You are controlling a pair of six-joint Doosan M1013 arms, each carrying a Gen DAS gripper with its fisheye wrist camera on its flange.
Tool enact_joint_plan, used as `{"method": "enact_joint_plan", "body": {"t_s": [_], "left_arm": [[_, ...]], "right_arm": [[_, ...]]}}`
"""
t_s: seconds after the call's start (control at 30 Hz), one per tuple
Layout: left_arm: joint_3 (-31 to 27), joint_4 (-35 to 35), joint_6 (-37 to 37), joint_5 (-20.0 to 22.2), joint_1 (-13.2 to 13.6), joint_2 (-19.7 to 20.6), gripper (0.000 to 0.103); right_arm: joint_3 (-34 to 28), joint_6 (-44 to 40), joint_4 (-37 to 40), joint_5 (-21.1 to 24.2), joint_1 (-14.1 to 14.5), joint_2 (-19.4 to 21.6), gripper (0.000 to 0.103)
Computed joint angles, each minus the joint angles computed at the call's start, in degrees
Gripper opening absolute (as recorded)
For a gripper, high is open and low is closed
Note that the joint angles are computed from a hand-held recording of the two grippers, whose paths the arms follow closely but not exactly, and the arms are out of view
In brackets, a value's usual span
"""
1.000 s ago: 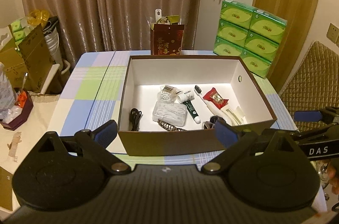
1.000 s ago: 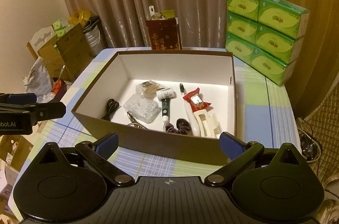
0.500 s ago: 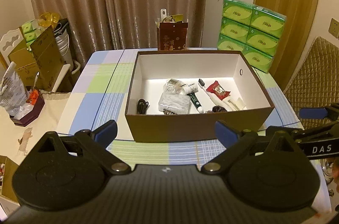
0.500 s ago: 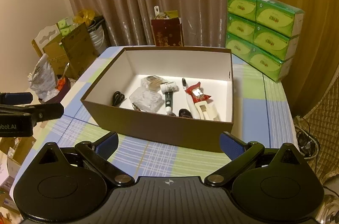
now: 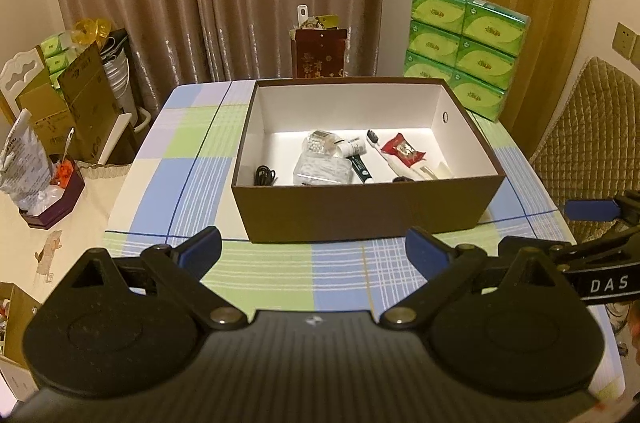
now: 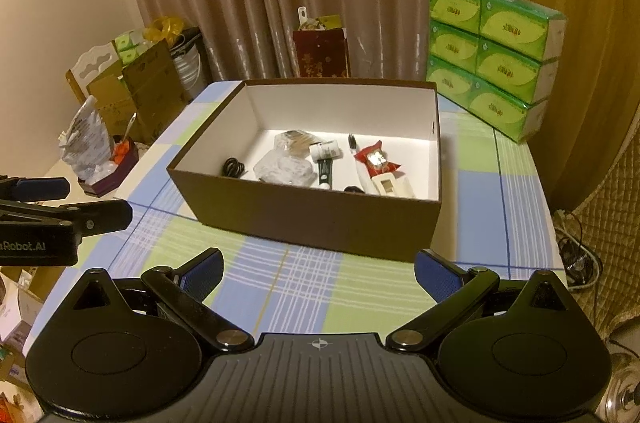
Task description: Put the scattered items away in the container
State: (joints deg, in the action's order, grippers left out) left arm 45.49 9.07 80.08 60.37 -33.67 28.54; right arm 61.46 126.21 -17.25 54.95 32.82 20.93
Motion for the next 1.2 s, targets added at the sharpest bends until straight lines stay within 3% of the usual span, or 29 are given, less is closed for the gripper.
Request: {"method": "enact_joint_plan", "body": {"t_s": [0.53,1.2], "left_arm": [[3.57,-1.16,0.85,-0.71,-0.14,-2.28,0.097],[3.8,-1.77,1.13,0.6,-0.75,-1.9,0.097]], "right_arm": [[2.29,2.71,-2.15,0.18,1.59,-1.48,0.099],[3.31,2.0,-0.4,0.37,1.56,-1.69,0.1]]}}
